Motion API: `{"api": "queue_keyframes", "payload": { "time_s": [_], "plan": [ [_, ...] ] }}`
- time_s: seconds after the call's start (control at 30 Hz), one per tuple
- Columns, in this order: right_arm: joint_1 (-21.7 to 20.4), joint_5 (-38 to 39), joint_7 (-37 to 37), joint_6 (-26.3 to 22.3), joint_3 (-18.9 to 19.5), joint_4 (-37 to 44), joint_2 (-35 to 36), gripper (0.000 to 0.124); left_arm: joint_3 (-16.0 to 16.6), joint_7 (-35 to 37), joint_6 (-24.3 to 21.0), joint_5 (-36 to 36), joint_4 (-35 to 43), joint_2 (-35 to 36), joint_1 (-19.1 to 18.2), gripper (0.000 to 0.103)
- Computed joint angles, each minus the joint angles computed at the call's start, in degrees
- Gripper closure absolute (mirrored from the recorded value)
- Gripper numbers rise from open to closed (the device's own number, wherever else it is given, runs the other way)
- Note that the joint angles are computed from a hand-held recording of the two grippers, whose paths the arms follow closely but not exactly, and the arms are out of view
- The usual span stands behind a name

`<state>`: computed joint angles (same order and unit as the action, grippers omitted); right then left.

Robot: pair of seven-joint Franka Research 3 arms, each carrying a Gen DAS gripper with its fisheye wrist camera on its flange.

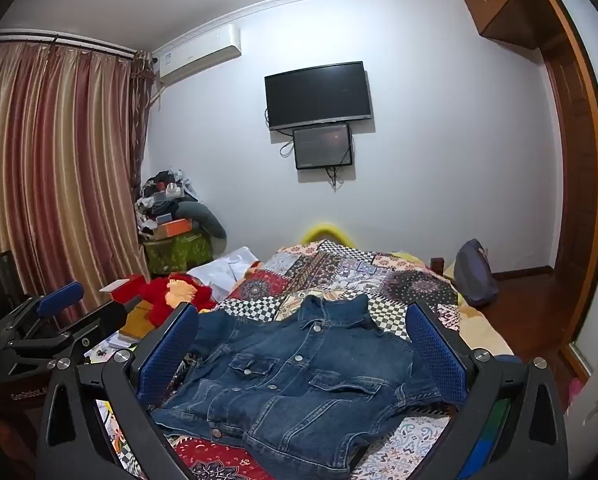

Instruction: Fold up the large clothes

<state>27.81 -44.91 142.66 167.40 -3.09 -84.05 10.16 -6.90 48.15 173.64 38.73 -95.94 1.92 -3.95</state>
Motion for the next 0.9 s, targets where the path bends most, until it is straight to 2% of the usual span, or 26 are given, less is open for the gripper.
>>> {"api": "queue_keyframes", "payload": {
  "time_s": [0.27, 0.33, 0.47, 0.63, 0.9],
  "plan": [
    [0.0, 0.4, -0.4, -0.2, 0.1, 0.0, 0.1, 0.021, -0.4, -2.8, -1.4, 2.9, -0.7, -1.3, -0.3, 0.0],
    [0.0, 0.5, -0.4, -0.2, 0.0, 0.0, 0.1, 0.021, -0.6, 2.3, -1.1, -3.7, 0.3, 0.6, 0.4, 0.0],
    [0.1, 0.7, -0.6, -0.2, 0.0, 0.1, 0.2, 0.021, 0.0, 0.9, -1.6, -2.1, 1.0, 1.0, -0.2, 0.0],
    [0.2, 0.5, -0.4, -0.3, -0.1, 0.0, 0.1, 0.021, 0.2, 3.2, -0.5, -4.8, -0.2, 0.5, 0.2, 0.0],
    [0.1, 0.5, -0.4, -0.4, -0.1, 0.1, 0.2, 0.021, 0.3, 2.4, -0.3, -3.4, 0.0, 0.7, 0.1, 0.0]
  ]
}}
